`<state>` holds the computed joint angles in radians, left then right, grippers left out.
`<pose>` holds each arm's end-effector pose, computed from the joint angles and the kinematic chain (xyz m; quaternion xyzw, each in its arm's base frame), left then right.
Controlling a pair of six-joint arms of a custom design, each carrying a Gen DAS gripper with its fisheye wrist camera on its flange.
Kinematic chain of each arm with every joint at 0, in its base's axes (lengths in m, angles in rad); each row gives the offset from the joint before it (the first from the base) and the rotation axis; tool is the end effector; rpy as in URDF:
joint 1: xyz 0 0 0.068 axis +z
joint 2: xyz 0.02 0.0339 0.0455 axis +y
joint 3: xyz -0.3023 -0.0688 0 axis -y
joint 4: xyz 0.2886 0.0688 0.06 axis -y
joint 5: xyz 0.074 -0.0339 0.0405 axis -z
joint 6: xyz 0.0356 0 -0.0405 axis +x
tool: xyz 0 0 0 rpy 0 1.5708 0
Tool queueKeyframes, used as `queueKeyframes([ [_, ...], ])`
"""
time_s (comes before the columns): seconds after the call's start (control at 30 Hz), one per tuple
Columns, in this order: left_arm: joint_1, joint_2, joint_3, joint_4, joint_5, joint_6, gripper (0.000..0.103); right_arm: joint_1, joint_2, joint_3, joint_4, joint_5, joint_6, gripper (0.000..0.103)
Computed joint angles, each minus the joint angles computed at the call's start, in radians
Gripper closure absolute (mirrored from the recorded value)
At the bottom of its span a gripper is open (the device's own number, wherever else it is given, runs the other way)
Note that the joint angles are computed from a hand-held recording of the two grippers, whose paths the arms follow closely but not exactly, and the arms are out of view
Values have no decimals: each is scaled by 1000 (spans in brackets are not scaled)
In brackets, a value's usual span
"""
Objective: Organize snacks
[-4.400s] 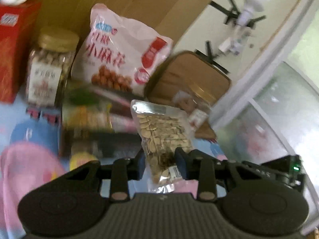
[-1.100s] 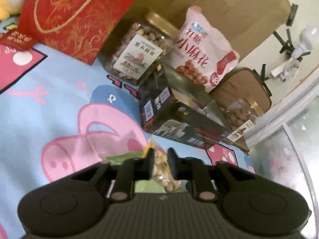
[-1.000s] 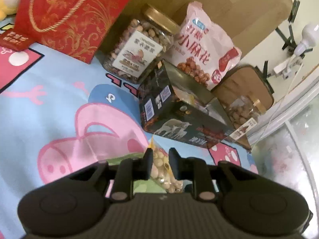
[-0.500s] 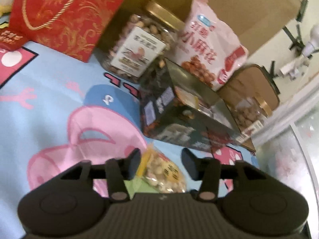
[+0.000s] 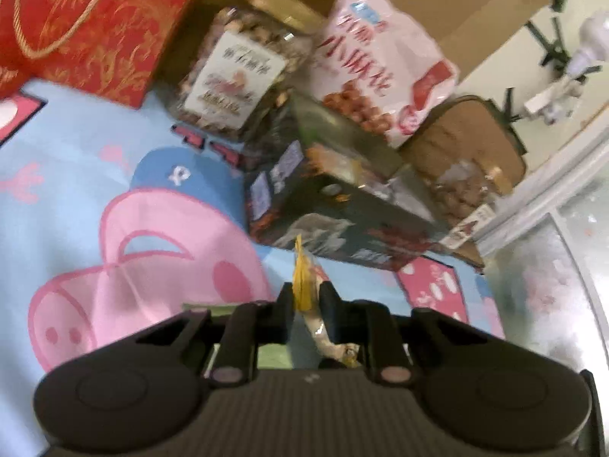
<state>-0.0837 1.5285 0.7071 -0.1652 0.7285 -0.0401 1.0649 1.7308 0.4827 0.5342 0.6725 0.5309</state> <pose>0.3002 -0.0490 0.1612 0.1221 0.8924 -0.3571 0.2474 0.1617 0.2460 0.0906 -0.0943 0.8644 0.0712 0.4887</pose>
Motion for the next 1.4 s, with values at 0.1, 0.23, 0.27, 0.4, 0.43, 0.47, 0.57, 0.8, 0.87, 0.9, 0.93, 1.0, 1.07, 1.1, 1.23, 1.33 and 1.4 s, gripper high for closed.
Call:
queueKeyframes([
  [0.1, 3, -67, -23, 2, 18, -4, 88, 33, -22, -8, 3, 61, -13, 77],
  [0.23, -5, -131, -1, -7, 85, -29, 88, 72, -72, -35, 45, 158, -49, 77],
  [0.27, -16, -134, 17, -4, 89, -37, 88, 78, -89, -42, 66, 191, -80, 77],
  [0.4, -101, -98, 101, 69, -18, -115, 84, 4, -124, -22, 130, 258, -285, 77],
  [0.43, -135, -68, 131, 94, -83, -127, 74, -33, -128, -15, 150, 241, -329, 76],
  [0.47, -164, -36, 164, 87, -153, -118, 50, -78, -118, 7, 147, 218, -370, 72],
  [0.57, -202, 34, 209, 50, -314, -123, 49, -176, -63, 68, 70, 222, -405, 53],
  [0.8, 112, -119, -123, 185, 35, -55, 49, -74, -170, -200, 277, 96, -51, 53],
  [0.87, 189, -135, -196, 202, 34, -28, 49, -26, -126, -228, 332, 66, 53, 53],
  [0.9, 219, -134, -229, 218, 31, -9, 49, 4, -100, -222, 336, 77, 87, 53],
  [0.93, 242, -123, -253, 238, 33, 3, 49, 27, -76, -214, 340, 80, 109, 53],
  [1.0, 273, -81, -277, 272, 54, 14, 49, 68, -28, -197, 363, 82, 138, 53],
  [1.07, 290, -61, -323, 378, 83, 22, 50, 118, -13, -183, 360, 111, 149, 53],
  [1.1, 292, -53, -340, 426, 91, 23, 50, 120, 4, -172, 372, 109, 138, 53],
  [1.23, 312, -26, -357, 489, 132, 31, 50, 114, 3, -159, 323, 106, 184, 53],
  [1.33, 324, -16, -357, 492, 151, 36, 50, 137, -12, -160, 270, 124, 240, 53],
  [1.4, 342, -9, -355, 482, 174, 43, 50, 143, -17, -147, 224, 126, 253, 53],
])
